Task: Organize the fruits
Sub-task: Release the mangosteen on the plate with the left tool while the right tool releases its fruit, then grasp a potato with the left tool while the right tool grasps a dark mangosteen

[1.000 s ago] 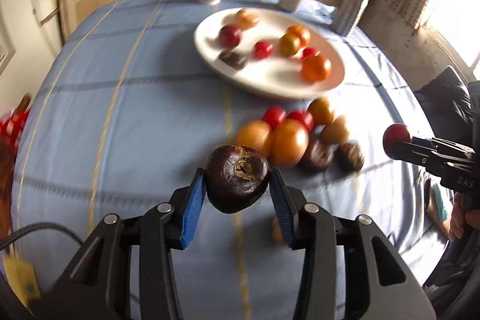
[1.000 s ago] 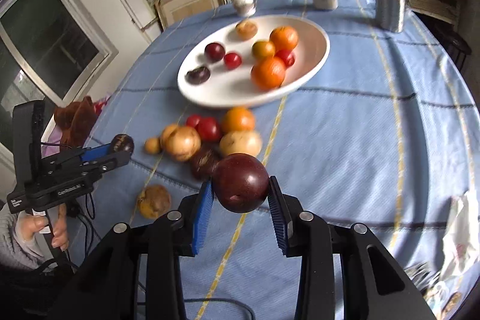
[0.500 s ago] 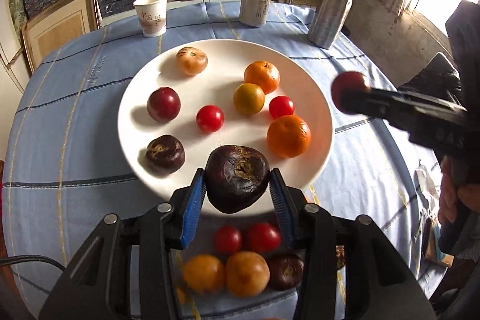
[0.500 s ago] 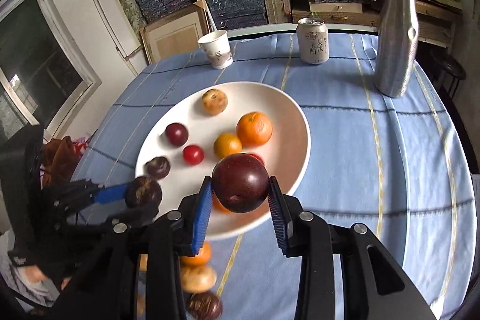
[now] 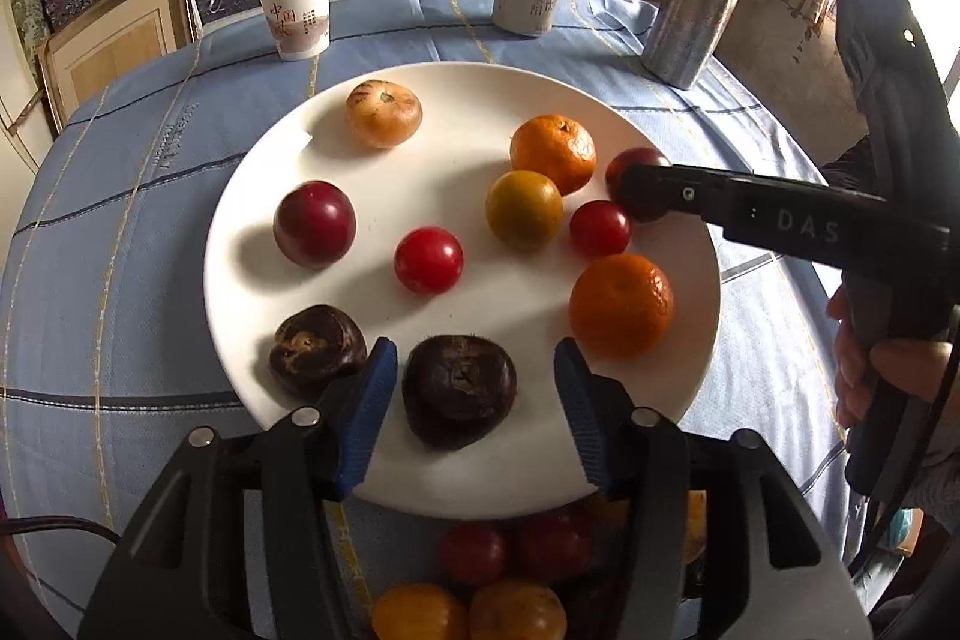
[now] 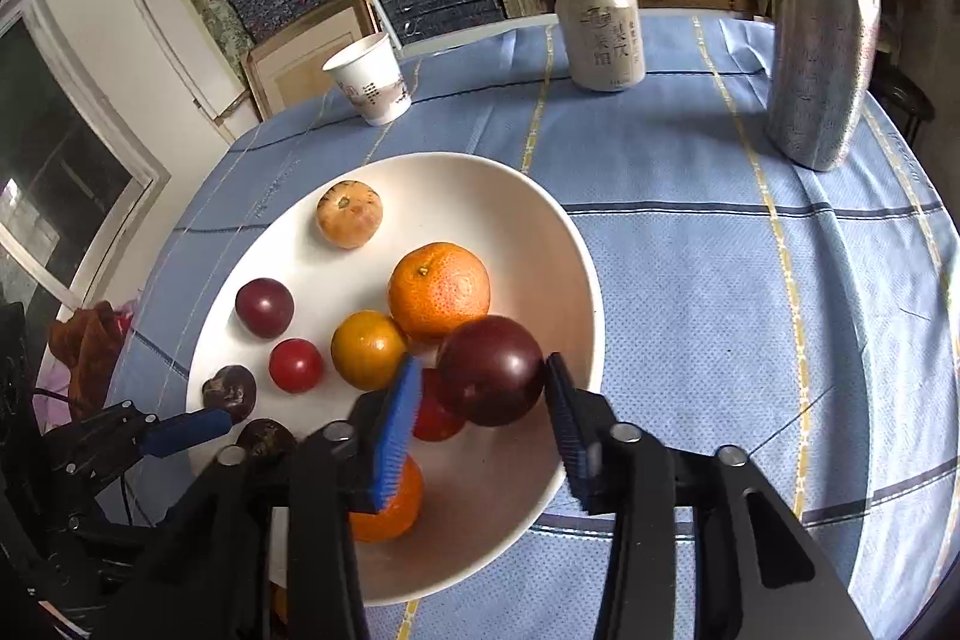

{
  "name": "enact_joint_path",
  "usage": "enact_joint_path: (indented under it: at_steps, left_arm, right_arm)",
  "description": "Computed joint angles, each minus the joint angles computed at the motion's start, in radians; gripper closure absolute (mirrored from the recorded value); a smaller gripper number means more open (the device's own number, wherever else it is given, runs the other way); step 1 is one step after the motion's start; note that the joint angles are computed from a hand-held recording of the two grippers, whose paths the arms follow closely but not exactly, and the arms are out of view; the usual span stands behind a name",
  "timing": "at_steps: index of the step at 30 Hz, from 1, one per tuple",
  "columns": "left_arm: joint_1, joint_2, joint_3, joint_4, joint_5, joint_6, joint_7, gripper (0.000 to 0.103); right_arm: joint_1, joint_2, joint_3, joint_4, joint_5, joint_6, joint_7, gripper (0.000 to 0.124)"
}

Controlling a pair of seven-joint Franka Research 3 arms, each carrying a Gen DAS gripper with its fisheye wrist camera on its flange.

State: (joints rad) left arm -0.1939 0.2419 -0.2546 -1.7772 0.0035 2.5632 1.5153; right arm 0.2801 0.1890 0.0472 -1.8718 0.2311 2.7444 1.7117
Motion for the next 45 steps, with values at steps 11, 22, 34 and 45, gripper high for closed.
enact_joint_path:
  at_steps: [11, 22, 34, 45]
  left_arm:
    - [0.018, -0.175, 0.024, -0.198, -0.025, 0.042, -0.043, 0.045]
    - [-0.073, -0.463, 0.08, -0.534, -0.185, 0.039, 0.091, 0.042]
    - [-0.16, -0.516, 0.105, -0.604, -0.239, 0.027, 0.189, 0.041]
    - [-0.15, -0.496, 0.099, -0.618, -0.213, 0.038, 0.157, 0.041]
  right_arm:
    - [0.014, -0.198, 0.024, -0.215, -0.005, 0.056, 0.013, 0.075]
    - [0.056, -0.447, 0.088, -0.508, -0.006, 0.007, 0.022, 0.07]
    - [0.049, -0.563, 0.123, -0.606, -0.036, -0.019, 0.094, 0.065]
    - [0.055, -0.596, 0.118, -0.636, -0.028, -0.04, 0.106, 0.065]
